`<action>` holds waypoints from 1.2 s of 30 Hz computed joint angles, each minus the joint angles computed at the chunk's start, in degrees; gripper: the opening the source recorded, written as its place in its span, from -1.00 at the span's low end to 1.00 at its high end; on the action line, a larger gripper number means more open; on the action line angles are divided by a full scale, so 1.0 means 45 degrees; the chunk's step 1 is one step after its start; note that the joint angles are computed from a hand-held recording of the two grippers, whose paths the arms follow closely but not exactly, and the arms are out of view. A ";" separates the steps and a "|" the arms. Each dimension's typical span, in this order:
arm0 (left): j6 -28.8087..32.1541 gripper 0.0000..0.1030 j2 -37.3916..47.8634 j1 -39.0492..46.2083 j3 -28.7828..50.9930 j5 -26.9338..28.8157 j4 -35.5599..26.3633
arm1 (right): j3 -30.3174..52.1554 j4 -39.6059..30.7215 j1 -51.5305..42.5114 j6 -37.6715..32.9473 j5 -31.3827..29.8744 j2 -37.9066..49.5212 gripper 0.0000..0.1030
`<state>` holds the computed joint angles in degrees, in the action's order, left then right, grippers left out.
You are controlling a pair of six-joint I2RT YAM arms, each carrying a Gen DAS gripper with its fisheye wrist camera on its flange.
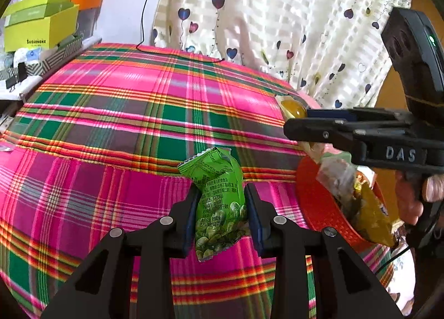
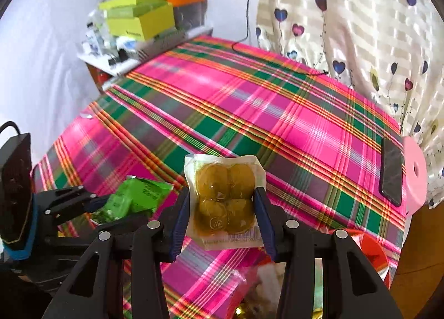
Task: Organize snacks
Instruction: 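Carry the green bag and pastry pack over the red basket with both grippers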
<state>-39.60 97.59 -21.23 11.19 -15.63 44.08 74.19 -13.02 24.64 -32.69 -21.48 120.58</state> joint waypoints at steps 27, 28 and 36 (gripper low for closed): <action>-0.0693 -0.35 -0.2321 -0.3516 0.1512 -0.2467 -0.3647 | -0.4247 0.1569 -0.2970 0.0056 -0.2814 -0.3083 -0.15; -0.0676 -0.35 -0.2298 -0.3571 0.1577 -0.2468 -0.3660 | -0.4287 0.1574 -0.3063 0.0048 -0.2862 -0.3136 -0.15; -0.0438 -0.35 -0.2063 -0.4037 0.2161 -0.2469 -0.3776 | -0.4526 0.1594 -0.4102 -0.0056 -0.3277 -0.3481 -0.15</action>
<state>-41.57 88.31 -39.40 20.92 -26.74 27.09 53.82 -5.85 6.18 -32.94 -36.23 104.91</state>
